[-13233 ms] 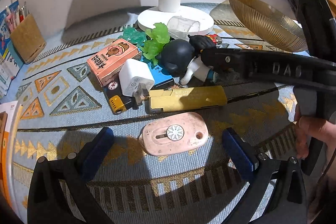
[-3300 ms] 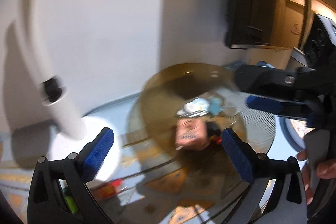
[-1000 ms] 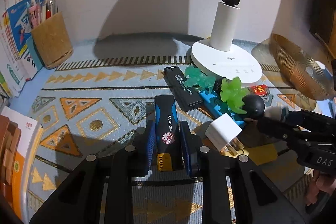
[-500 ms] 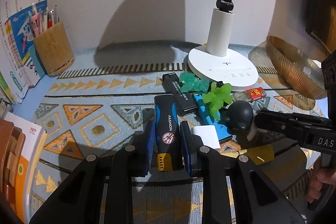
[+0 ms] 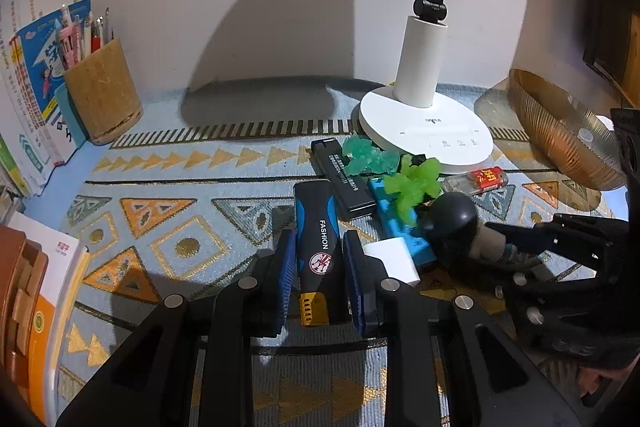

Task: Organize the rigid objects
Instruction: 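Grasp the blue FASHION USB stick with the left tool while the right tool grasps the black-hat figure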

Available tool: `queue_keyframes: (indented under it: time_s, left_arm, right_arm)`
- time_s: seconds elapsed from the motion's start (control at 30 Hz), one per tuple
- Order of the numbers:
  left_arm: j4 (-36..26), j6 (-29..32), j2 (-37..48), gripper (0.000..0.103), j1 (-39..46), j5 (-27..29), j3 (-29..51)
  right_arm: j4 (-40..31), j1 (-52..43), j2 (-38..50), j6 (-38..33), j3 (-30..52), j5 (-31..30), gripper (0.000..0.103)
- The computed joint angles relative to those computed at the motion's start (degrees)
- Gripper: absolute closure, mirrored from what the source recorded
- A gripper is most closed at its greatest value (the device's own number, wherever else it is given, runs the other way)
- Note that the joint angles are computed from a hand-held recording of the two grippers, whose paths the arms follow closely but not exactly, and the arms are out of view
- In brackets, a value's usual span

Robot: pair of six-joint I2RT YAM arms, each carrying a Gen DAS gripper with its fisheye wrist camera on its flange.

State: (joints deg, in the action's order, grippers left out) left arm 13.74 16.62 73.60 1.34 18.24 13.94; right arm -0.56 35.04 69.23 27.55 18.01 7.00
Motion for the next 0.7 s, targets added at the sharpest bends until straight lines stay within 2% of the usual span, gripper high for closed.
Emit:
queue_keyframes:
  time_s: [0.03, 0.13, 0.33, 0.7]
  left_arm:
    - [0.2, -0.2, -0.1, 0.081, 0.2, 0.1, -0.1]
    - [0.5, -0.4, -1.1, 0.081, 1.3, 1.2, -0.7]
    - [2.0, -0.9, -3.6, 0.081, 2.2, 1.9, -2.6]
    - [3.7, -0.4, -9.2, 0.081, 7.2, 9.5, -5.8]
  right_arm:
    - [-0.8, 1.3, 0.5, 0.3, 0.7, 1.7, 0.067]
    - [-0.4, 1.9, -0.2, -0.6, 0.5, 1.7, 0.067]
    - [-0.9, 4.8, -6.4, -0.7, -1.7, 5.4, 0.067]
    - [-4.9, 15.0, -28.0, 2.4, -7.9, 18.6, 0.067]
